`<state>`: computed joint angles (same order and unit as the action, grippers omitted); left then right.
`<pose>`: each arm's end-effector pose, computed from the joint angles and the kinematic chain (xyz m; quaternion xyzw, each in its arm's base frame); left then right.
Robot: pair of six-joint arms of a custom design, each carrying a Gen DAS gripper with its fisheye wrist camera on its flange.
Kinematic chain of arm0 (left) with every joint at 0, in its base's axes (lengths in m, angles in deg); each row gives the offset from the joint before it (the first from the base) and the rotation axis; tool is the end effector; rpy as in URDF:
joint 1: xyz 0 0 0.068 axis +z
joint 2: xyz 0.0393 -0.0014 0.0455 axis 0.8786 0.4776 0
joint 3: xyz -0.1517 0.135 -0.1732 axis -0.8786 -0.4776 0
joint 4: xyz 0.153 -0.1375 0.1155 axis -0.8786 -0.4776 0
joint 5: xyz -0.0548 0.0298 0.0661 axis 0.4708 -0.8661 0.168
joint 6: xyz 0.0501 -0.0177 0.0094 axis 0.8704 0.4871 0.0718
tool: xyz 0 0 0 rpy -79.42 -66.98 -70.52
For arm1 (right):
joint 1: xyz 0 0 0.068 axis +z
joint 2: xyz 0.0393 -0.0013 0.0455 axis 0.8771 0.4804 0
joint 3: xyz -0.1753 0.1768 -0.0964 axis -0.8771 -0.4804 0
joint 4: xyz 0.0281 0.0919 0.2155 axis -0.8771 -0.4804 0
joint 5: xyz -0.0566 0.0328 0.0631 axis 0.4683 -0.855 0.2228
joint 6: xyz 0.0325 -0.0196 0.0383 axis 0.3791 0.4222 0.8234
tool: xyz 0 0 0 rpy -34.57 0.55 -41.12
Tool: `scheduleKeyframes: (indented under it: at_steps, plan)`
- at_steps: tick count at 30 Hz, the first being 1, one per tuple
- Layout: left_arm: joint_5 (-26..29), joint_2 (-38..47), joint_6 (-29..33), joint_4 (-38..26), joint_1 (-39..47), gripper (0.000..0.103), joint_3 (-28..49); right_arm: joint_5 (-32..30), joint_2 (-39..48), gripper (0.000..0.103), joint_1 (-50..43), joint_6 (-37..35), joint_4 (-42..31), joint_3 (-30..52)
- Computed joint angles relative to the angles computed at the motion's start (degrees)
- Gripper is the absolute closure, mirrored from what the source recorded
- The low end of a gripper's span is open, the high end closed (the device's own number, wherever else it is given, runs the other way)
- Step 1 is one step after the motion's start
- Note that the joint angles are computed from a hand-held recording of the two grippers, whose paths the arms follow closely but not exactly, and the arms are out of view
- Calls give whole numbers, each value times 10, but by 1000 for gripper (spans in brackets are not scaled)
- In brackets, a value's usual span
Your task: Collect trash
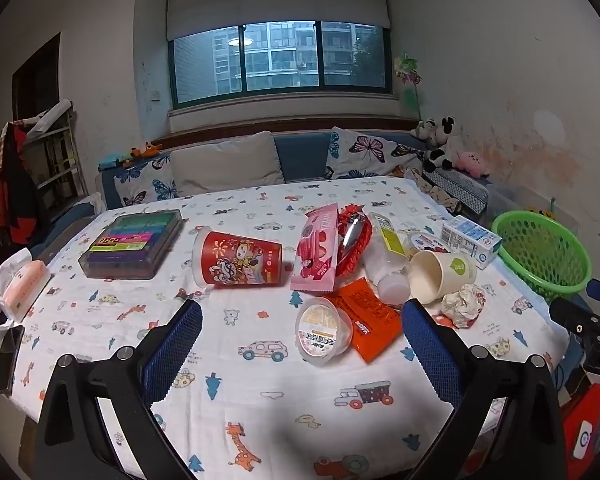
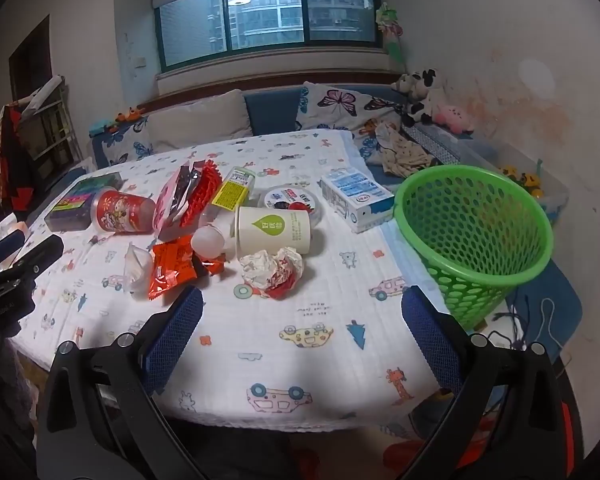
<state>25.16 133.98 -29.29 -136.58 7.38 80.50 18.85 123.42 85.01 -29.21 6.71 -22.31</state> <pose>0.1633 -0.1727 0.1927 -0.2423 0.8284 0.1712 0.4751 0.3041 0.1427 0.1619 -0.2721 0.8442 0.1762 0.4268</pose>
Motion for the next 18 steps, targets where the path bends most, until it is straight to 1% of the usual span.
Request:
scheduleKeyframes:
  at_steps: [2,5,6,12,18]
  plan:
    - [4,6,0,-9,3,6,8,-1,1,4,-2,0,-1,2]
    - [5,4,5,-5,7,6,7,6,-2,4,3,-1,-5,3]
    - [0,9,-7,-15,0,6,11,4,-4,4,3,0,-4,3]
    - [2,13,-9,-19,0,6,20,2,-5,4,4,-2,-11,5]
    - [8,2,9,17,10,6,-5,4,-2,4,4,-2,-13,8]
